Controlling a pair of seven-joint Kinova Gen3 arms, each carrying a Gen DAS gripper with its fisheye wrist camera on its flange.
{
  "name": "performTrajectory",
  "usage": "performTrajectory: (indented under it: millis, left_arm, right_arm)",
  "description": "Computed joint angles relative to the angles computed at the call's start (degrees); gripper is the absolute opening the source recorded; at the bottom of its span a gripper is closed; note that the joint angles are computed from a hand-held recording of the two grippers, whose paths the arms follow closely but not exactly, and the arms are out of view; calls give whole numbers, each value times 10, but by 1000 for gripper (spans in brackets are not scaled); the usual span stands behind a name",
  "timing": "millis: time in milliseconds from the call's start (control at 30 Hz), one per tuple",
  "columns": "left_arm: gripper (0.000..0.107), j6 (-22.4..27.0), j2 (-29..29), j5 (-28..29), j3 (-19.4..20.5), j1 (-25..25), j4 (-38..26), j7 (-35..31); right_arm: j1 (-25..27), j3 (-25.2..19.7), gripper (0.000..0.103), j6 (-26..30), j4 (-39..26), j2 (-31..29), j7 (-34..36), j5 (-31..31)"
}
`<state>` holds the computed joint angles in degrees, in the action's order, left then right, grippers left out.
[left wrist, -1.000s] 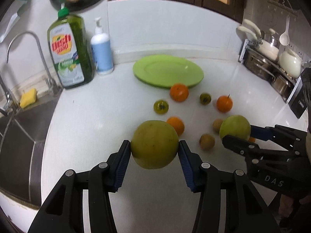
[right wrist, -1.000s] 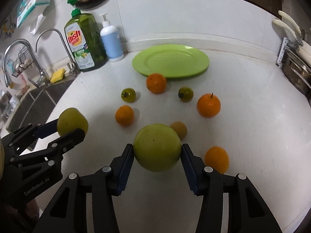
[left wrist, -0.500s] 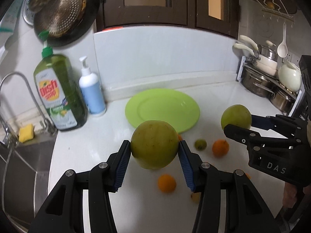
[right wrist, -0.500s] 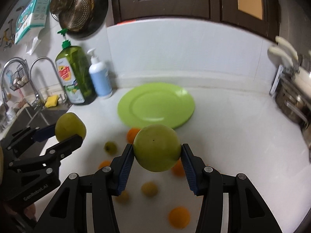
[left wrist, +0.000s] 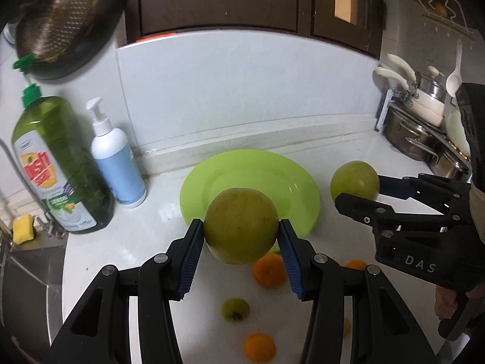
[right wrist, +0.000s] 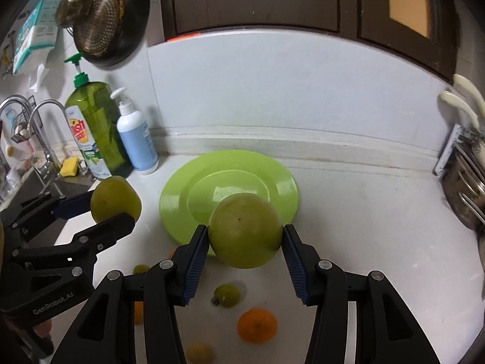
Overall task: Organize fruits
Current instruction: 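Carry both large yellow-green fruits in both tools onto the green plate, then open both tools to release the fruits on the plate and withdraw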
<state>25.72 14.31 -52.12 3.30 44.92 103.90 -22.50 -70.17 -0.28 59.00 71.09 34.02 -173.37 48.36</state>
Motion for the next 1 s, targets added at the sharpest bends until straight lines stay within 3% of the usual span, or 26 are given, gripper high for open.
performTrajectory:
  millis: [367,667,1000]
  left_arm:
    - [49,-6,77,142,8,-61,-86,-178]
    - [49,10,124,267,16,-94,-136,-307]
    - [49,40,157,344,-2,-92,-175,-386]
  right_arm:
    - [86,-5,50,-68,-36,37,128,-98]
    - [118,4,50,-79,-73,73,210,-174]
    - [127,18,50,-64,-111,101,258,-217]
